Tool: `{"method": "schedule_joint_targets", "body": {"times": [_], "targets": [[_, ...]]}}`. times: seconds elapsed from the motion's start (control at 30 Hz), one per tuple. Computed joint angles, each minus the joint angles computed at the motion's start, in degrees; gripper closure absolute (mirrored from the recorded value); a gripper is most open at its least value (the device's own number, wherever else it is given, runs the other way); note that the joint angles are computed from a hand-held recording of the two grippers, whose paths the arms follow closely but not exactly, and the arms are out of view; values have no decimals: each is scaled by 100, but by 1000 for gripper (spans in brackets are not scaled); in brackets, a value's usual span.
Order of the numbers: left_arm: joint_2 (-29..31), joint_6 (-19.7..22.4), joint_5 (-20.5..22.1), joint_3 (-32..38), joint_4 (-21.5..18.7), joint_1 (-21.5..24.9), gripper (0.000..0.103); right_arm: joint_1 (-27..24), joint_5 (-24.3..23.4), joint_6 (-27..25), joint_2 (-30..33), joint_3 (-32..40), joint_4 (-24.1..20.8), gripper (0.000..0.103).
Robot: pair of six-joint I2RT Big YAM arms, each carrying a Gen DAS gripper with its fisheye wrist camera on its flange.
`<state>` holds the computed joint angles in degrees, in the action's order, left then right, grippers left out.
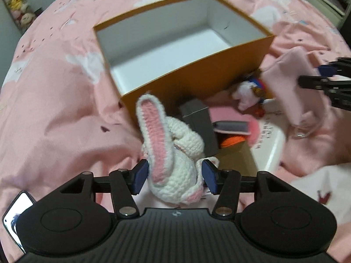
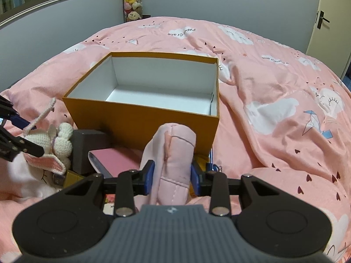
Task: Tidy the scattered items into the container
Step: 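Lift and carry the pouch and bunny over the orange box with both tools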
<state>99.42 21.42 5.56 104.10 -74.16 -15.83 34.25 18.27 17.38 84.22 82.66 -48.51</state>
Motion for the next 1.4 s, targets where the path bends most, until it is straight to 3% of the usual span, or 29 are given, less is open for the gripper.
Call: {"method": "schedule_joint_targets", "body": {"times": [0.2, 0.6, 0.77, 0.87, 1.2, 1.4], "targets": [[105, -78, -244, 45, -154, -36, 40, -3, -27, -16, 49, 6, -71, 65], [16, -12, -528, -199, 71, -120, 45, -141, -253, 114, 197, -5, -217, 59], [-245, 236, -376, -526, 545, -84, 55, -170, -343, 131, 115, -86, -125, 66], [-282, 203, -287, -520, 628, -52, 57, -131, -353, 67, 66, -59, -102, 68], [-588, -10, -11, -370, 1099, 63, 58, -175, -674, -304, -150, 252, 207, 68], [-887, -345, 295, -453, 2168, 69, 58, -303, -1025, -336, 30, 613, 760, 68]]}}
